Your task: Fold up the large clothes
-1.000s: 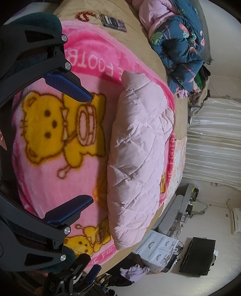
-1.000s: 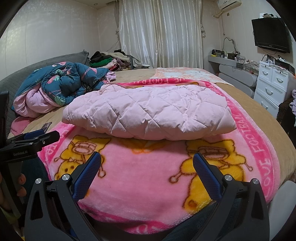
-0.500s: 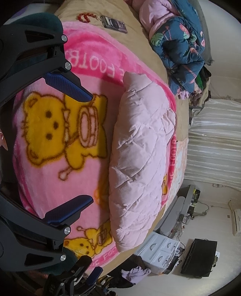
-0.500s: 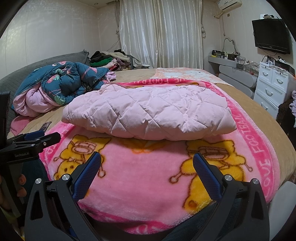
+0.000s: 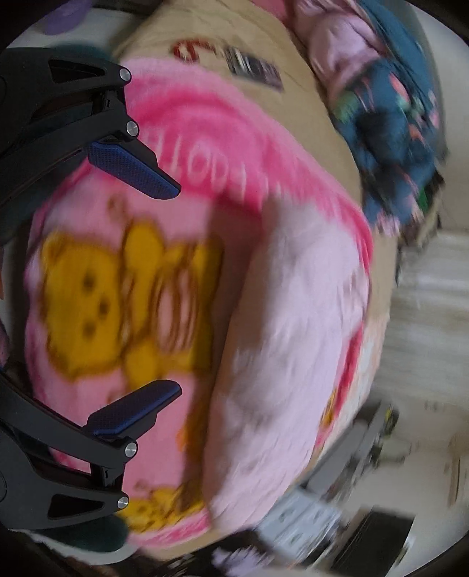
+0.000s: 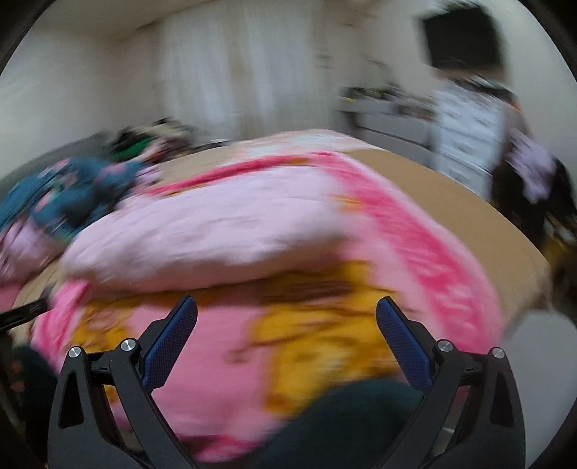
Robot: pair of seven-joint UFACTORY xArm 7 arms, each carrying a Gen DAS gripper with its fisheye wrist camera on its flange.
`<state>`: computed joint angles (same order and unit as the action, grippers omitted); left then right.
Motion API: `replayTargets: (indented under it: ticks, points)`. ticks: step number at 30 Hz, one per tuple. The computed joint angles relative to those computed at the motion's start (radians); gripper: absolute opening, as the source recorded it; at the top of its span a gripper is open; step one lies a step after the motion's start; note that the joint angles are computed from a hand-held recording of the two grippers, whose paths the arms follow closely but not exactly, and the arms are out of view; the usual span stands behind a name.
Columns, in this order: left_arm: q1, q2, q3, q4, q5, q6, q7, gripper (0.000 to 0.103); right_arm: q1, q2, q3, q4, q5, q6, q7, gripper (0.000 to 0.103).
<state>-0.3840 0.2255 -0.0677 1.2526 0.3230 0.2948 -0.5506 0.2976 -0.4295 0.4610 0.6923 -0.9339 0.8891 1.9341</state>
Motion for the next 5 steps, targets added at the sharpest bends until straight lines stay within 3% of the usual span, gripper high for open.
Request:
replayTargets:
  ticks: [5]
  points:
    - [0.069, 0.058, 0.122, 0.092, 0.044, 0.078, -0.149, 0.094, -0.028, -0.371, -0.144, -0.360, 0.291, 0.260, -0.068, 0.099]
